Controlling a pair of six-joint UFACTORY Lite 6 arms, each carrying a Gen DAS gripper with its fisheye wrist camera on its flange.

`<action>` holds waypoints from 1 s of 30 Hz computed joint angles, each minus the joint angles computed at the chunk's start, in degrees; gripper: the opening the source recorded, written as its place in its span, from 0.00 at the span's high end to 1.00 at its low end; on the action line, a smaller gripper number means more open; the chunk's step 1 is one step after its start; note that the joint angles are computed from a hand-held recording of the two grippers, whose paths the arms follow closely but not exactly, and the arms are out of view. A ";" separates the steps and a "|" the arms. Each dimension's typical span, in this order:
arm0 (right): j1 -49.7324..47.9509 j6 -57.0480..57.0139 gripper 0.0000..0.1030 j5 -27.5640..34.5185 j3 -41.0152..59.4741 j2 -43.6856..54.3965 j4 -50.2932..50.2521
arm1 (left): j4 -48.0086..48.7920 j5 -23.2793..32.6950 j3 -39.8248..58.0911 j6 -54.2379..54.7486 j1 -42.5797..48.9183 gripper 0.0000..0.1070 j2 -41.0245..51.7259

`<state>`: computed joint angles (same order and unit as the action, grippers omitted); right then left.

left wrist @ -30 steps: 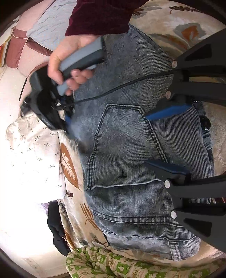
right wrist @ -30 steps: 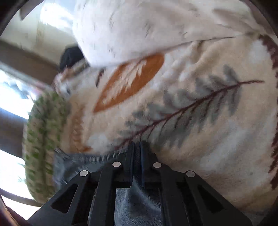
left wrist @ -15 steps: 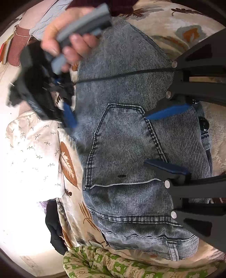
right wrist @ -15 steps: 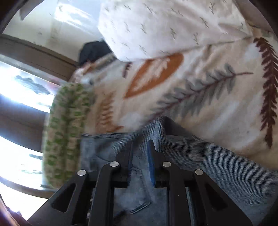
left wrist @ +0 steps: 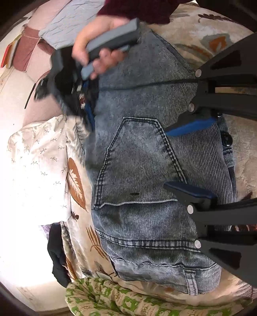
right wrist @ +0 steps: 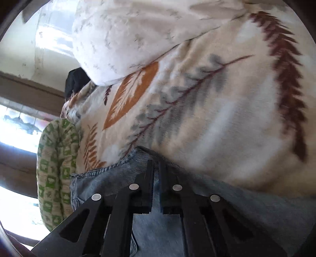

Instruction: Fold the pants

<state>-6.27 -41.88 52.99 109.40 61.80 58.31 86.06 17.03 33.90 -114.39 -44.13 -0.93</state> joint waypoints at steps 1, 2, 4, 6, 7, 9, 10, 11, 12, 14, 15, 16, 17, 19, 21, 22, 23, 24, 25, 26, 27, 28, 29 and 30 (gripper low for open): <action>-0.93 -0.19 0.93 -1.14 -3.03 -2.42 -0.75 | -0.03 -0.24 -0.32 -0.33 0.53 0.52 -0.76; -2.44 -1.82 0.85 -1.31 -6.52 -5.14 -0.23 | -1.76 0.00 -0.45 1.20 1.07 0.52 -1.61; -5.28 -5.26 0.80 -4.37 -15.92 -13.18 0.22 | -4.96 1.48 -0.63 4.01 1.65 0.52 -3.25; -9.16 -9.46 0.80 -3.84 -22.77 -20.38 0.91 | -6.33 4.41 -1.00 5.37 1.70 0.52 -5.87; -11.43 -11.90 0.80 -3.92 -26.64 -24.84 0.68 | -7.13 6.15 -1.03 6.50 1.55 0.52 -7.24; -16.16 -15.89 0.79 -4.45 -32.75 -32.74 -0.95 | -8.12 10.90 -0.86 9.59 1.83 0.50 -10.40; -19.31 -18.00 0.77 -4.65 -35.66 -36.68 -1.96 | -8.64 13.30 -0.75 11.47 2.34 0.43 -11.74; -22.19 -19.51 0.73 -5.14 -37.76 -39.73 -3.46 | -9.53 15.11 -0.30 13.96 3.61 0.38 -12.12; -24.78 -20.66 0.72 -6.16 -39.20 -41.97 -5.35 | -11.22 15.39 0.12 17.19 5.75 0.32 -11.97; -30.36 -22.56 0.68 -7.66 -40.43 -43.83 -9.94 | -15.05 12.39 0.31 22.13 11.99 0.32 -10.78; -32.95 -22.74 0.68 -7.37 -39.70 -42.73 -11.71 | -15.51 10.33 0.16 22.64 15.21 0.32 -10.14; -35.62 -22.21 0.68 -6.48 -37.95 -40.44 -13.36 | -16.55 8.87 0.14 23.57 17.45 0.32 -9.09; -37.49 -21.38 0.68 -5.91 -36.41 -38.05 -14.75 | -17.62 7.97 0.30 25.04 19.08 0.32 -7.64; -39.69 -20.89 0.68 -7.15 -35.60 -34.73 -16.87 | -18.17 6.90 0.57 26.05 20.53 0.32 -4.03; -40.80 -19.39 0.68 -8.88 -35.60 -32.09 -18.65 | -16.61 5.19 0.54 24.76 21.76 0.32 -0.05; -41.64 -18.74 0.69 -9.40 -35.72 -30.29 -19.34 | -13.85 3.87 -0.19 22.08 22.36 0.30 0.86; -42.31 -20.02 0.71 -9.68 -36.77 -30.27 -18.71 | -10.70 3.09 -0.88 19.15 22.90 0.30 0.89; -43.29 -23.49 0.73 -10.17 -38.45 -30.63 -16.57 | -8.94 2.78 -1.49 17.97 23.05 0.30 0.53; -44.40 -26.89 0.75 -10.81 -40.25 -31.44 -14.74 | -8.67 3.43 -2.24 17.57 22.00 0.29 -0.29; -45.29 -27.89 0.76 -10.38 -40.93 -31.59 -14.24 | -6.70 3.49 -2.95 15.92 21.86 0.29 -0.54; -46.67 -29.05 0.78 -9.17 -41.32 -31.52 -13.55 | -4.97 3.50 -3.54 13.86 21.88 0.27 -0.61; -47.73 -30.78 0.81 -8.59 -41.92 -31.92 -12.86 | -3.93 3.39 -3.93 12.11 21.72 0.27 -0.63; -48.96 -31.70 0.84 -7.71 -40.82 -31.13 -13.24 | -3.02 2.80 -4.22 11.04 22.19 0.27 -0.92; -49.85 -32.19 0.84 -6.91 -40.77 -31.21 -13.14 | -3.86 2.49 -3.97 11.50 22.37 0.27 -1.14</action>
